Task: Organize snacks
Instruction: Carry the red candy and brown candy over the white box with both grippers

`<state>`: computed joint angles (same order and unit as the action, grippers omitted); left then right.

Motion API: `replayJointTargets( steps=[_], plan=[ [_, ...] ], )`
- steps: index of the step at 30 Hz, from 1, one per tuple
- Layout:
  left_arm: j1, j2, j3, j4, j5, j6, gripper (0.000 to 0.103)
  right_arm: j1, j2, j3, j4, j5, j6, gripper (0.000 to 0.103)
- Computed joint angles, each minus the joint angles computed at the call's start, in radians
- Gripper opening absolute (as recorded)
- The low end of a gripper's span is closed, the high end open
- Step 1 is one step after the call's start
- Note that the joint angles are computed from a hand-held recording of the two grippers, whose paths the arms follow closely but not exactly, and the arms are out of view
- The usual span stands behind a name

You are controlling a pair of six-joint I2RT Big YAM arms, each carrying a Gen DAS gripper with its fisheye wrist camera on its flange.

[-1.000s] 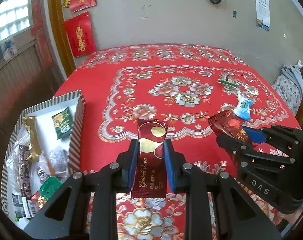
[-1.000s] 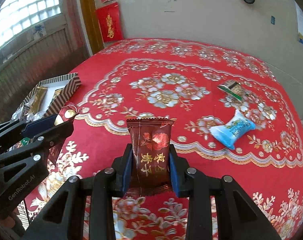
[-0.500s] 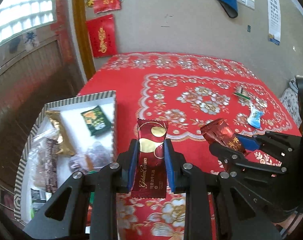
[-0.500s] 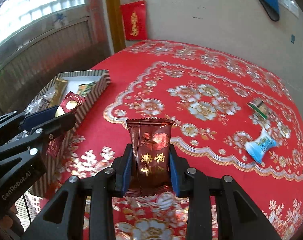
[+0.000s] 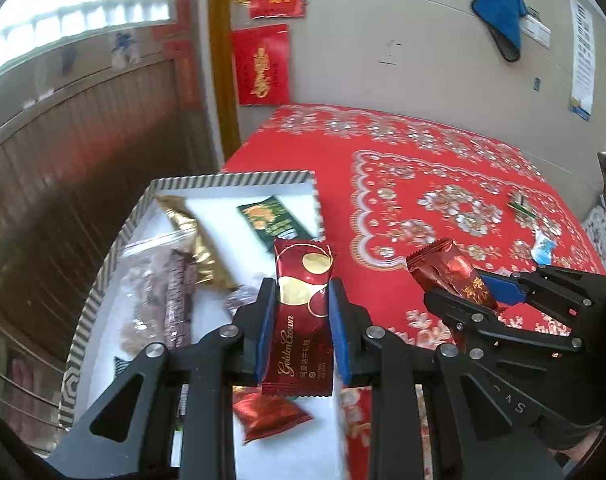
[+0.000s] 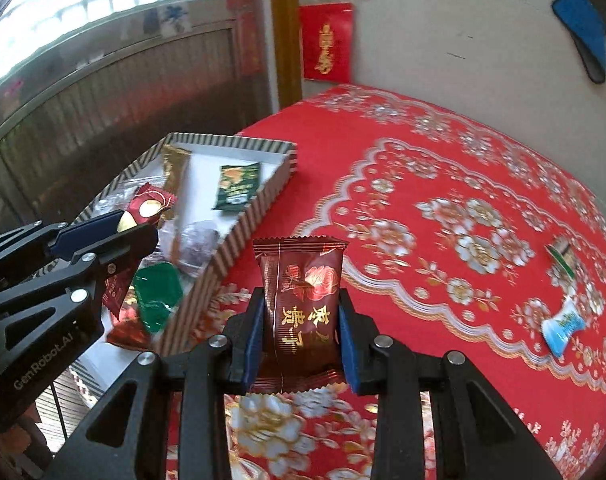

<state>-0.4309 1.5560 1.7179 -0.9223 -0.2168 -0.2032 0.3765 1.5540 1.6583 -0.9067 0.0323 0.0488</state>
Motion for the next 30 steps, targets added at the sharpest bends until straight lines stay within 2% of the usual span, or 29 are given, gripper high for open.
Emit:
replayJointTargets(
  steps=[17, 30],
  plan=[
    [0.087, -0.074, -0.125, 0.027, 0.016, -0.039, 0.028, 0.101, 0.122, 0.159, -0.067, 0.001, -0.047, 0.033],
    [0.117, -0.102, -0.189, 0.034, 0.006, -0.045, 0.028, 0.130, 0.176, 0.205, -0.096, -0.046, -0.035, 0.033]
  ],
)
